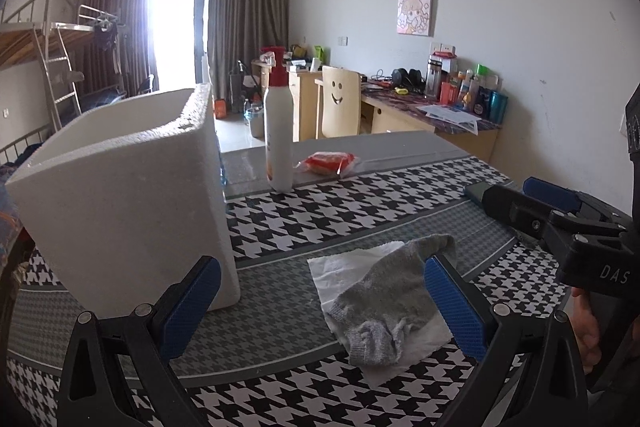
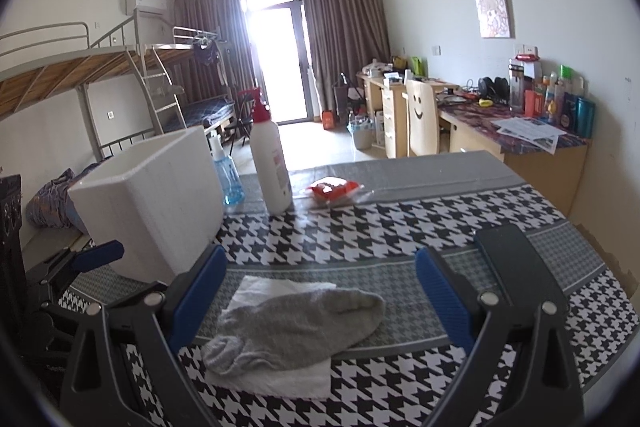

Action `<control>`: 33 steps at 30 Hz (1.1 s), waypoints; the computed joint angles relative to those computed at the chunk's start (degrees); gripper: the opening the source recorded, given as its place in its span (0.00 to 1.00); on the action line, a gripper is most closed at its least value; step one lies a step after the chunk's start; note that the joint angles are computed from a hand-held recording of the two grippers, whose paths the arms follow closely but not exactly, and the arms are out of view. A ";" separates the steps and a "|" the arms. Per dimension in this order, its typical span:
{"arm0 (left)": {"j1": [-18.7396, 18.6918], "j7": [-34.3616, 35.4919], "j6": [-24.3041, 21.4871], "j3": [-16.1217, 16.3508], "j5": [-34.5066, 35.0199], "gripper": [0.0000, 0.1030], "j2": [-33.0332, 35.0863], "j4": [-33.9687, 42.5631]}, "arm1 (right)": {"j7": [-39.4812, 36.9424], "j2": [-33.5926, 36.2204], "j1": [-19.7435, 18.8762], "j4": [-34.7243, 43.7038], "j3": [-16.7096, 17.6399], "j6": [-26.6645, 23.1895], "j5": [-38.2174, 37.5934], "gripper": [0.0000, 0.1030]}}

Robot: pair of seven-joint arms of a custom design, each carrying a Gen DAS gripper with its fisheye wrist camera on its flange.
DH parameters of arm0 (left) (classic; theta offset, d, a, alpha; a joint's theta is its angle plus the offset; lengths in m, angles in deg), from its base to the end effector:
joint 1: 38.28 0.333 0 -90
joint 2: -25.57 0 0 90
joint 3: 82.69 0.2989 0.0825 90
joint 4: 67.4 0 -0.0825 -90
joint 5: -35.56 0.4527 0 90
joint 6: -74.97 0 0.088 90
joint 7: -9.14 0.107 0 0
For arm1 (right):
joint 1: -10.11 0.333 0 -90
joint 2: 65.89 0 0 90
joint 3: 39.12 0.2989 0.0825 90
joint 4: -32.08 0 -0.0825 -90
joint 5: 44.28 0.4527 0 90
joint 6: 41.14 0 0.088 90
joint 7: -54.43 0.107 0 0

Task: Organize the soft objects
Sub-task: 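Close the right tool on the grey sock lying on the tissue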

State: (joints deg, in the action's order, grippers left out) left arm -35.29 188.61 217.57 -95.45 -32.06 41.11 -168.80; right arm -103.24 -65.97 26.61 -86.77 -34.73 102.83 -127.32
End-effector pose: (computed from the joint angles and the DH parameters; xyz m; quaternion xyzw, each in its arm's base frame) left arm 0.7162 -0.1082 0.4105 -0.2979 0.8217 -0.4661 0.1370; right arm 0.5953 0.2360 0.4208 -0.4289 0.7361 -0.4024 0.3350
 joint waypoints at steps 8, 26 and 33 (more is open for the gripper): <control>-0.47 -1.73 -0.44 -0.08 2.92 0.99 0.80 0.23 | -3.08 1.10 -0.15 -0.15 -0.55 1.99 3.98 0.94; -0.74 -11.23 -1.47 -0.50 14.19 0.99 6.39 5.43 | -16.64 5.90 -0.76 1.75 -2.42 7.20 19.66 0.89; -0.05 -10.25 -2.84 -1.09 14.16 0.99 6.31 5.22 | -25.26 8.45 -1.27 3.17 -3.12 7.25 31.42 0.71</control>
